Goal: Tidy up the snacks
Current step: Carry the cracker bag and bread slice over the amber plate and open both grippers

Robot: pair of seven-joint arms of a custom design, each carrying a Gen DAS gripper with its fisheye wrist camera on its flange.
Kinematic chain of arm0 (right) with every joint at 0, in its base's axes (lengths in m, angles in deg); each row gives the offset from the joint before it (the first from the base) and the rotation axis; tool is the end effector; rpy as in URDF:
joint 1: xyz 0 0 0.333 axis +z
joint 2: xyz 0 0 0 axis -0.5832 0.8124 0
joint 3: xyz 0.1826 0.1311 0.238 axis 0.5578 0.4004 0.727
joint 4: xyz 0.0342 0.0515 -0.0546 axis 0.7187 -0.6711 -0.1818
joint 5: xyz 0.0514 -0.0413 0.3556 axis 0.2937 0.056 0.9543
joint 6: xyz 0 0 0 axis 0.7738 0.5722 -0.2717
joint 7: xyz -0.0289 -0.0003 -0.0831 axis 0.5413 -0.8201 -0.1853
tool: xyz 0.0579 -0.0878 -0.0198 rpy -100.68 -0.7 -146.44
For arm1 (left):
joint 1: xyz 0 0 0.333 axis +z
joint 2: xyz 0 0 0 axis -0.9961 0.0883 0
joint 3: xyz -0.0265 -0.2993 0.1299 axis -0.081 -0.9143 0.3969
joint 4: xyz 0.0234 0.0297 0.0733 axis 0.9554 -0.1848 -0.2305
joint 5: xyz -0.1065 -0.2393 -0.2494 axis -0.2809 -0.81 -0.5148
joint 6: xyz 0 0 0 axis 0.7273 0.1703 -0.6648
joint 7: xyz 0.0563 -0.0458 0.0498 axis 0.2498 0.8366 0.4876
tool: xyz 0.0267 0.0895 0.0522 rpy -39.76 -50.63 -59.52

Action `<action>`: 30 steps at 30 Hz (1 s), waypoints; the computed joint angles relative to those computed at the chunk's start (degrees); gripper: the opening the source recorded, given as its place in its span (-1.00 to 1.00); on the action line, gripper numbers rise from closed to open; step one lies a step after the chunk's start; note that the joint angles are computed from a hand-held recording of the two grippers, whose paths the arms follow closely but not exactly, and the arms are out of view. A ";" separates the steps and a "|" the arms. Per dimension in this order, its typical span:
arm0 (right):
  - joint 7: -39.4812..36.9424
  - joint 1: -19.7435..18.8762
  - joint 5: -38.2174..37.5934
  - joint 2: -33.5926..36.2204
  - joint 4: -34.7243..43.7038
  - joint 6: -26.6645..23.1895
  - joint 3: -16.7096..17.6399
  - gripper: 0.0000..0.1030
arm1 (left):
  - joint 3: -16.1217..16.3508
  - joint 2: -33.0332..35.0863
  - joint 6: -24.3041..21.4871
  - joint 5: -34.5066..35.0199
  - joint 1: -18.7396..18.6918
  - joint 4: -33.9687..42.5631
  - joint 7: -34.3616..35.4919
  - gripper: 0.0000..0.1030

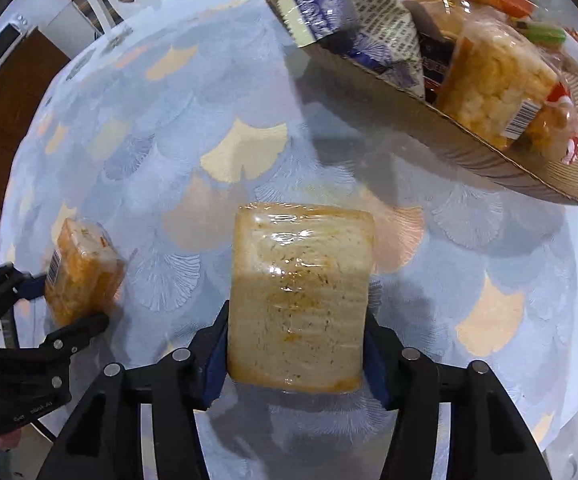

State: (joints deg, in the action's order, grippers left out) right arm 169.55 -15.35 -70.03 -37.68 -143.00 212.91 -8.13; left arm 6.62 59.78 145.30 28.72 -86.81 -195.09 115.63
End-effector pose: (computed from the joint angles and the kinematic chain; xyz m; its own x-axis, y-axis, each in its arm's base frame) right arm 0.4948 0.2608 0.4479 0.3224 -0.9378 -0.1287 -0.9454 -0.3122 -0.0939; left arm 0.4580 -0.0793 0.4020 -0.1565 -0.9861 0.0564 -0.9733 0.1443 -0.1785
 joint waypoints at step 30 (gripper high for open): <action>-6.55 -8.92 2.45 1.25 19.72 0.63 -5.72 0.03 | -0.09 19.12 3.74 -0.50 -4.54 37.12 5.11 -0.16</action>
State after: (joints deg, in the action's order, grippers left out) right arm 162.99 -24.27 -67.58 -36.43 -123.28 213.54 -13.86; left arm 6.53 78.90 149.04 28.21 -91.35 -157.97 120.74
